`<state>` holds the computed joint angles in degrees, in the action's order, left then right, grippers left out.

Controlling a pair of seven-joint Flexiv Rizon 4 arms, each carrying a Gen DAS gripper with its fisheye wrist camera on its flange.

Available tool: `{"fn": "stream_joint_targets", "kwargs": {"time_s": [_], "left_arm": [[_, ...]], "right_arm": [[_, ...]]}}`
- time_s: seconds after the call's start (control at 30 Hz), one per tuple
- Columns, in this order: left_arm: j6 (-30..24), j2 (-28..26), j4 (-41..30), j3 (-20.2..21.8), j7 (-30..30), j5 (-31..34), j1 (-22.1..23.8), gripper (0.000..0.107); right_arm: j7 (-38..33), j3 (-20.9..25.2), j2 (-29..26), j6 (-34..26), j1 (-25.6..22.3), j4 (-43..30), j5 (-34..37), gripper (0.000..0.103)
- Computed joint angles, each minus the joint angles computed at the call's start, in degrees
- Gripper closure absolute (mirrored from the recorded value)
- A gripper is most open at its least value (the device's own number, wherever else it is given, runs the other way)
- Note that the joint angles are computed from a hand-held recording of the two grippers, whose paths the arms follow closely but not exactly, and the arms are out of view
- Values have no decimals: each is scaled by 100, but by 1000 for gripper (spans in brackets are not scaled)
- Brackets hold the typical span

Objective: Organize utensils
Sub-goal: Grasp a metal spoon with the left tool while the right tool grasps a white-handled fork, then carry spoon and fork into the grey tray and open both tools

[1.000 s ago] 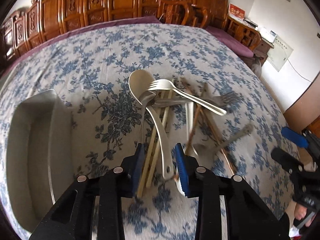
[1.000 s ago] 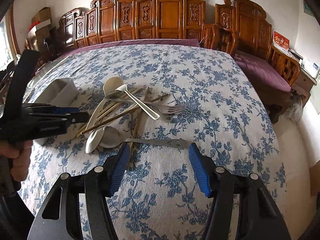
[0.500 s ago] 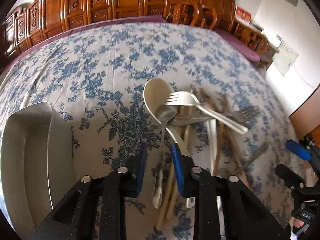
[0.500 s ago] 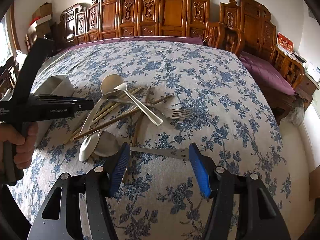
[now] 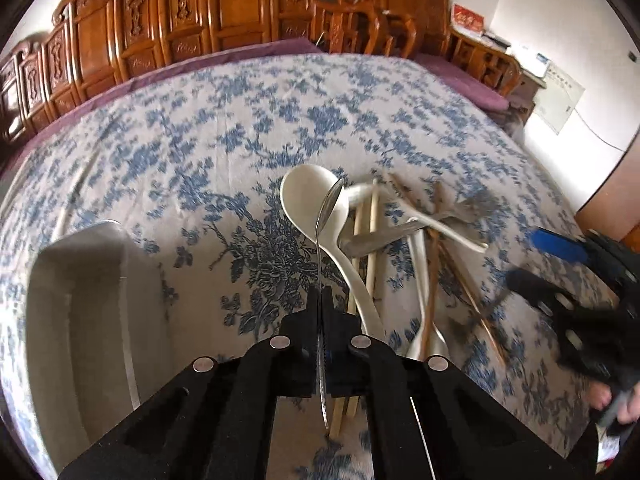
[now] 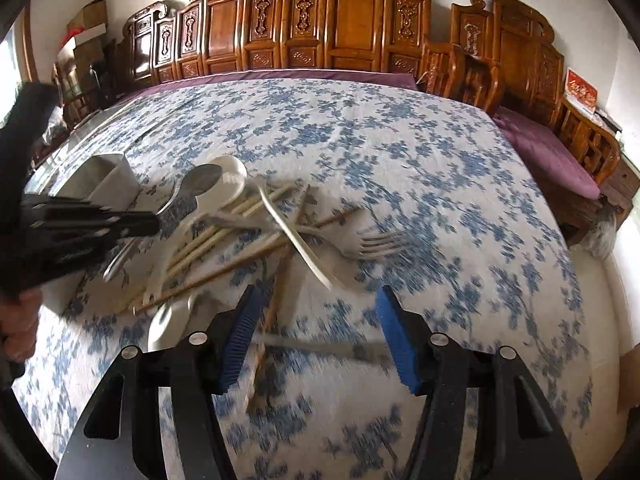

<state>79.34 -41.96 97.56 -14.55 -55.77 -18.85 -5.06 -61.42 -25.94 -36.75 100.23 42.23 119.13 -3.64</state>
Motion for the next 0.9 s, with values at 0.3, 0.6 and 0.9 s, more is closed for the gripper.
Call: {"fn": "stream_joint_targets", "kwargs": {"time_s": [0.3,0.6,0.9], "left_arm": [[632,348,759,-885,612,-231,821,106],[681,412,998,-1527,872,-402,1398,106],[739,529,1144,-1699,936,-467,1589,106]], "right_arm": [[-303,1351,-466,-716,-1386,-1336,-911,63],[-306,1986,-658,-1287,-1934,-1840,-1407,74],[30,1638,-635,-1359,-1720,-1803,-1700,99]]}}
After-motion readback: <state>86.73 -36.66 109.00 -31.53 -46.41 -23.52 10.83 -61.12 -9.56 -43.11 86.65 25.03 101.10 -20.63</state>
